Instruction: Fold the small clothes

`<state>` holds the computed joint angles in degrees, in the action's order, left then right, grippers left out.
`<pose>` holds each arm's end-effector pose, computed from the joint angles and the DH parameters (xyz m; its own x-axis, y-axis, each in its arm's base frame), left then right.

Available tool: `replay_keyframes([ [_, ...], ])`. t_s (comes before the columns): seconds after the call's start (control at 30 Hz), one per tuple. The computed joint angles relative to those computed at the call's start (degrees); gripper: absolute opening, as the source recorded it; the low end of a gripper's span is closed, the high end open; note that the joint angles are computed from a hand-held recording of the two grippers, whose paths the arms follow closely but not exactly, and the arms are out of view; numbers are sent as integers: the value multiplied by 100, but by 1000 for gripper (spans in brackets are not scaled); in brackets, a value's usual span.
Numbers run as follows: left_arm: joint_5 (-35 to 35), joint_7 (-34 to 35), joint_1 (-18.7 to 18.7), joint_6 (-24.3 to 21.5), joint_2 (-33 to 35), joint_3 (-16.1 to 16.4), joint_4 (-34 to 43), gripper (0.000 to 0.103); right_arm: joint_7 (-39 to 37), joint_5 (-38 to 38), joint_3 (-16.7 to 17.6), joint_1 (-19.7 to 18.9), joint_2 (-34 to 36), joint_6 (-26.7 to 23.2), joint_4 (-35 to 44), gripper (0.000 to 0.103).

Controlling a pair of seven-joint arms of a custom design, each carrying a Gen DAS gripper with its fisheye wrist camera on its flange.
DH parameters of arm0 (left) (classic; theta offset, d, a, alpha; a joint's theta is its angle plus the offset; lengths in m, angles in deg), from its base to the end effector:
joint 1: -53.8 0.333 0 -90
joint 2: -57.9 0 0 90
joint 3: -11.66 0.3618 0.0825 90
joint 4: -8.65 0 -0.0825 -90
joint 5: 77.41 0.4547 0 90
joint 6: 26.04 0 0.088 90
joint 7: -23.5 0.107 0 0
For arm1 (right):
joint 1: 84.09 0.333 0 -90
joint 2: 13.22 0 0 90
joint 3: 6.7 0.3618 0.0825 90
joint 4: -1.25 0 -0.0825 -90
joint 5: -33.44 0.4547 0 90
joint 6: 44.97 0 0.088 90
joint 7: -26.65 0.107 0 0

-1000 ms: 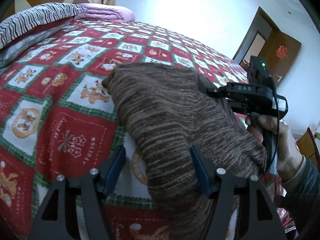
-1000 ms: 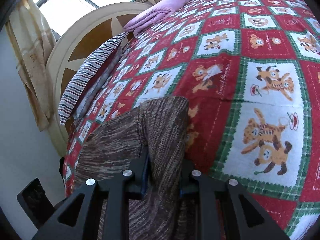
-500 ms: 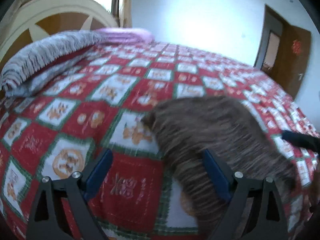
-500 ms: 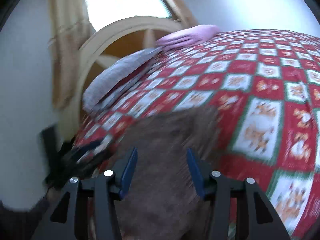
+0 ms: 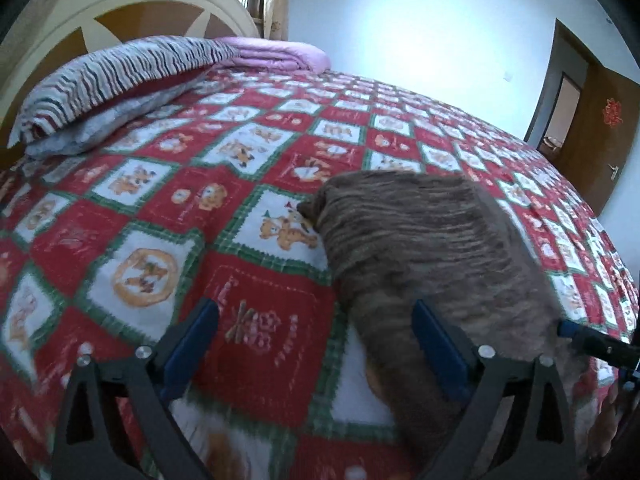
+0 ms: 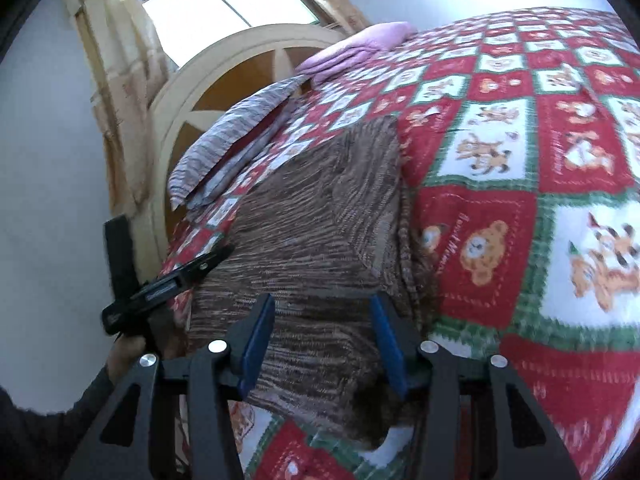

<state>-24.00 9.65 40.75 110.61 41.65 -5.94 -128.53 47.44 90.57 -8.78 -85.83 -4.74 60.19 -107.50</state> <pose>0.4555 -0.2664 0.4582 0.5515 -0.8231 0.1356 -0.5159 -0.4643 -0.7199 0.6605 0.0244 0.4533 0.6986 -0.4482 -0.5578 -0.7140 -0.3861 -0.5840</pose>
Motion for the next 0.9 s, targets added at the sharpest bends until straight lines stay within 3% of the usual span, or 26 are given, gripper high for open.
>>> replay_keyframes([
  [0.13,170,-12,-142,-619,-208,-276,177,103,-672,197,-81,22,-897,379,-694,53],
  [0.23,289,65,-227,-1012,-238,-373,380,103,-1212,473,-153,156,-1577,978,-1206,53],
  [0.4,449,90,-335,-1093,-355,-394,473,103,-1603,775,-314,385,-2202,1691,-1645,63],
  [0.9,504,167,-428,-1281,-288,-417,593,103,-1652,774,-549,577,-2485,1855,-1876,63],
])
